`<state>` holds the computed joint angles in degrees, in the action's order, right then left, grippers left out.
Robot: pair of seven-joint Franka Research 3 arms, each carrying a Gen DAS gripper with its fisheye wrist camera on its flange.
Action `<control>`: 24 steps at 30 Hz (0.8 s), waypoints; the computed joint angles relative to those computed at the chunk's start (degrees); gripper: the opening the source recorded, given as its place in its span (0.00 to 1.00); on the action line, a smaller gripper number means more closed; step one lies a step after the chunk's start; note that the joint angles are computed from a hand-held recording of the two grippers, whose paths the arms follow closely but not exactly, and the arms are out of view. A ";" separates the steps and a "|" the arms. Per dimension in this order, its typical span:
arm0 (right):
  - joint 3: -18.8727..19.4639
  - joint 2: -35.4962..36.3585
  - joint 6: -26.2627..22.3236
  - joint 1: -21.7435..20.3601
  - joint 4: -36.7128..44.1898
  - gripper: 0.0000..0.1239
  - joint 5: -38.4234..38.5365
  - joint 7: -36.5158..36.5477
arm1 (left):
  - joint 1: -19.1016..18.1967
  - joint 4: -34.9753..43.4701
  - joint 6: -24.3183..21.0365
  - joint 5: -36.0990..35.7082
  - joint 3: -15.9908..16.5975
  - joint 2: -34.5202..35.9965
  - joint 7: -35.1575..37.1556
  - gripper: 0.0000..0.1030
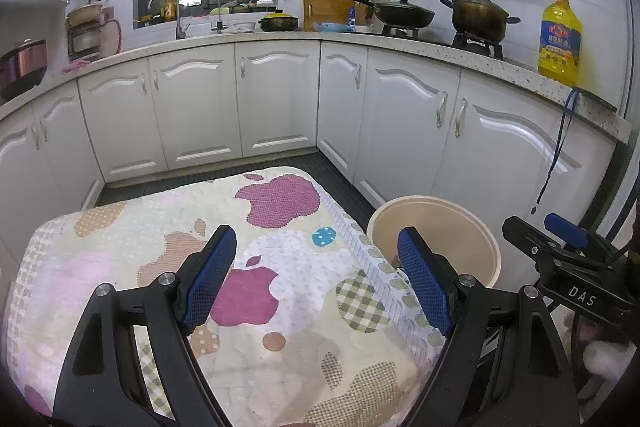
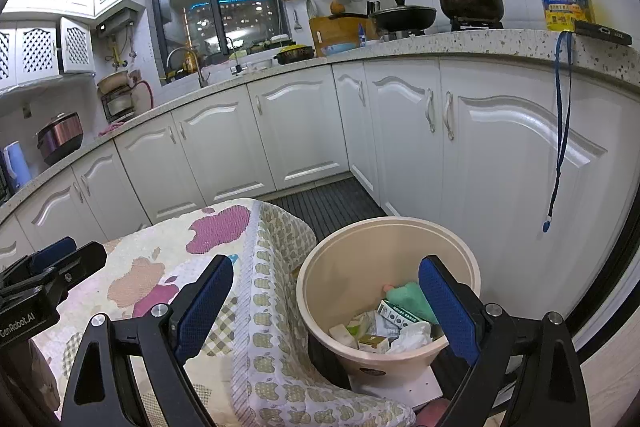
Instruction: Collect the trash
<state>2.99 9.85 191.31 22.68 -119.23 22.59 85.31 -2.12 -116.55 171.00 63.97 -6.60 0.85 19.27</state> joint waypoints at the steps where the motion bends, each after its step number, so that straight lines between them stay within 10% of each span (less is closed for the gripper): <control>1: 0.00 0.00 0.00 0.00 0.00 0.75 -0.02 0.01 | -0.02 0.00 0.03 0.07 -0.01 0.00 0.00 0.80; 24: 0.30 0.03 -0.03 -0.34 -0.01 0.75 -0.40 0.38 | -0.24 0.67 1.20 5.27 0.36 0.43 -2.72 0.80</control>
